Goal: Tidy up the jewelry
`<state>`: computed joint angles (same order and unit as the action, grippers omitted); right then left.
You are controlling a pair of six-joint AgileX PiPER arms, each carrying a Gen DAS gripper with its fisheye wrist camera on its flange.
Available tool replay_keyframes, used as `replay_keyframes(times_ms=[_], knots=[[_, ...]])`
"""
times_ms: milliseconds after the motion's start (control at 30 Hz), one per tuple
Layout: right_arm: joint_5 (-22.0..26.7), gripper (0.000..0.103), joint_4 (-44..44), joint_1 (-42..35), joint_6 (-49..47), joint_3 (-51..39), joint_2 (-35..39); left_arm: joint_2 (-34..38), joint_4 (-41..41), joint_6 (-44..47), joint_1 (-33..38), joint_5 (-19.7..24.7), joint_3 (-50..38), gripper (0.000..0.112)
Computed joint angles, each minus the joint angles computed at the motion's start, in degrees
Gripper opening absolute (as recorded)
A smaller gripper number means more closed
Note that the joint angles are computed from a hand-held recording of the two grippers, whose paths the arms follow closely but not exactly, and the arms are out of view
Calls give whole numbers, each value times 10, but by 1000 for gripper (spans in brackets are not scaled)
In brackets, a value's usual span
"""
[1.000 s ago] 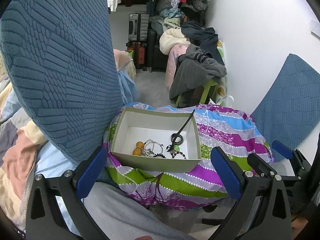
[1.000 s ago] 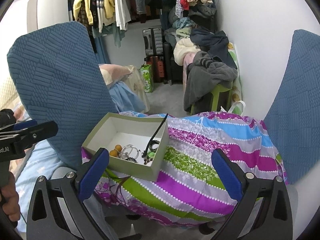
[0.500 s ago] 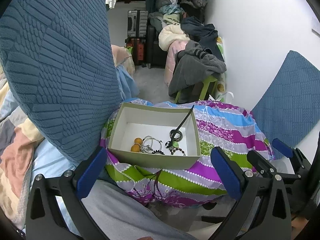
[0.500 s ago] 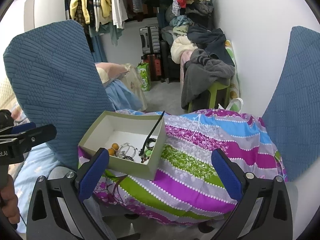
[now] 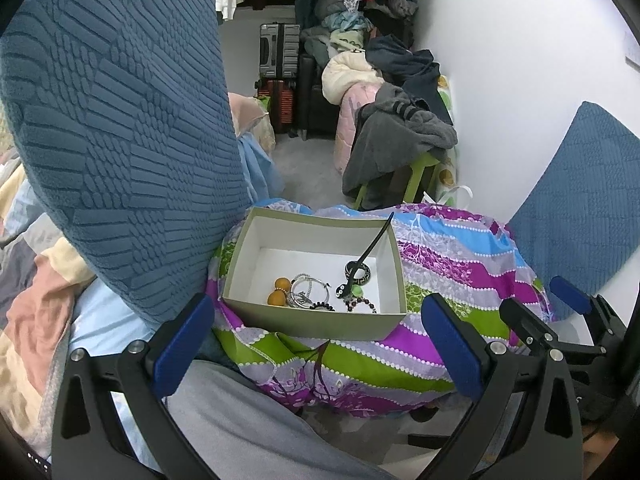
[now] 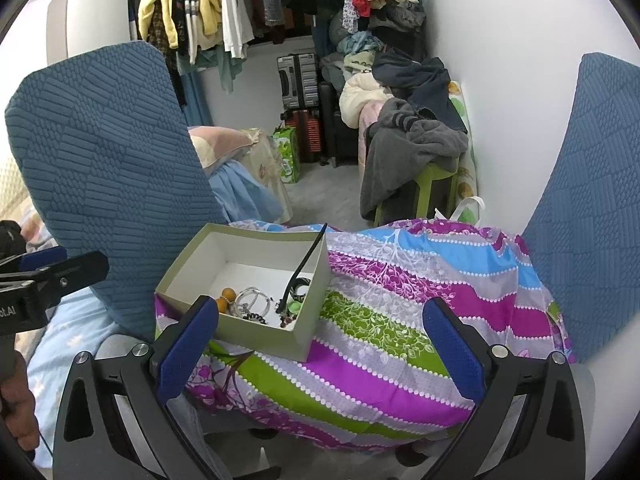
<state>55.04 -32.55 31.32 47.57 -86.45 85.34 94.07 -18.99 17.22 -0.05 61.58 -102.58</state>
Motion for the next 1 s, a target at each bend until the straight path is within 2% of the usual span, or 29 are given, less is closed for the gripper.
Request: replay_keyframes(times_ms=[533, 1000], knots=[[-4, 103, 1, -7, -3, 4, -2, 1, -4, 3, 2, 10, -5, 103], [-3, 103, -5, -1, 1, 11, -4, -5, 17, -4, 0, -5, 6, 103]])
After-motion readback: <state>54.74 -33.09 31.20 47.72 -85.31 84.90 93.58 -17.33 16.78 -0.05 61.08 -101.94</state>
